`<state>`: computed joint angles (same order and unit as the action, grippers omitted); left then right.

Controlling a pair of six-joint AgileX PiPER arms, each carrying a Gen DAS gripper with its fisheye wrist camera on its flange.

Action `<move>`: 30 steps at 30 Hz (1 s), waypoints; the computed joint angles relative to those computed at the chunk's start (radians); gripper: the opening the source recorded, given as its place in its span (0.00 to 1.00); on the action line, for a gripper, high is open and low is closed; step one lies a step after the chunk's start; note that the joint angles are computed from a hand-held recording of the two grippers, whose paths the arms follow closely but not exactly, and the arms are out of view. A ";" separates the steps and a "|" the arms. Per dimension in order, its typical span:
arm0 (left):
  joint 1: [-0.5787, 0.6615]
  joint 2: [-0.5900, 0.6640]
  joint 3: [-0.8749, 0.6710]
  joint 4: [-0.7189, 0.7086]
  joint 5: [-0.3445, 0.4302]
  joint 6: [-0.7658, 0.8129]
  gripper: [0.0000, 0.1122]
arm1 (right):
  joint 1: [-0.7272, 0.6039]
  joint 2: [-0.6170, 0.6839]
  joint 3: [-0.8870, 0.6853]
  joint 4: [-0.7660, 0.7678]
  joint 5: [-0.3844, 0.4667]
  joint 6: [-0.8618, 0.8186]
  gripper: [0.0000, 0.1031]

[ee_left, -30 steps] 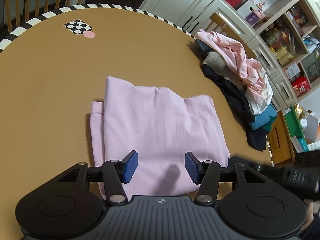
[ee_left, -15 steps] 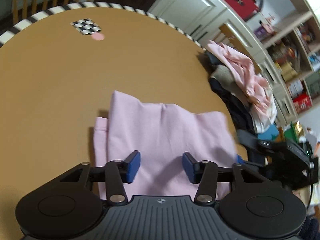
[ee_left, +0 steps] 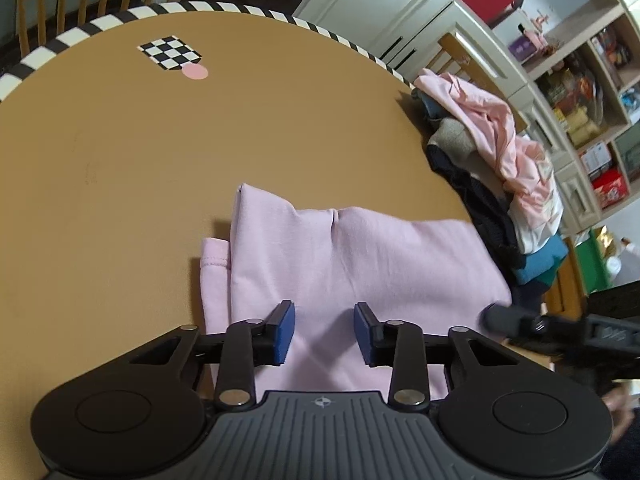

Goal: Fold clothes

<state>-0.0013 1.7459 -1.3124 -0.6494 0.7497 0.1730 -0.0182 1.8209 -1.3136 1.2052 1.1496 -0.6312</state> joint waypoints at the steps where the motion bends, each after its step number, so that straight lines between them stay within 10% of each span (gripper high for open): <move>1: -0.003 0.000 -0.003 0.016 0.001 -0.013 0.25 | 0.019 -0.013 -0.025 -0.056 -0.032 0.061 0.06; 14: 0.047 0.018 -0.021 -0.017 0.052 -0.036 0.11 | -0.008 -0.030 0.009 -0.265 -0.140 0.267 0.01; 19: 0.034 -0.084 -0.009 0.058 -0.005 -0.058 0.59 | 0.008 -0.152 0.027 -0.370 -0.207 0.259 0.04; 22: -0.009 -0.100 -0.018 0.071 -0.076 -0.063 0.65 | 0.098 -0.180 0.016 -0.291 -0.263 0.141 0.08; 30: -0.136 0.010 -0.034 0.421 -0.177 -0.318 0.38 | 0.325 -0.085 -0.021 -0.583 -0.416 0.222 0.00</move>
<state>-0.1377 1.7564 -1.3461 -0.2287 0.5730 -0.1454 0.3067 1.7360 -1.3342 0.6226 0.7333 -0.4096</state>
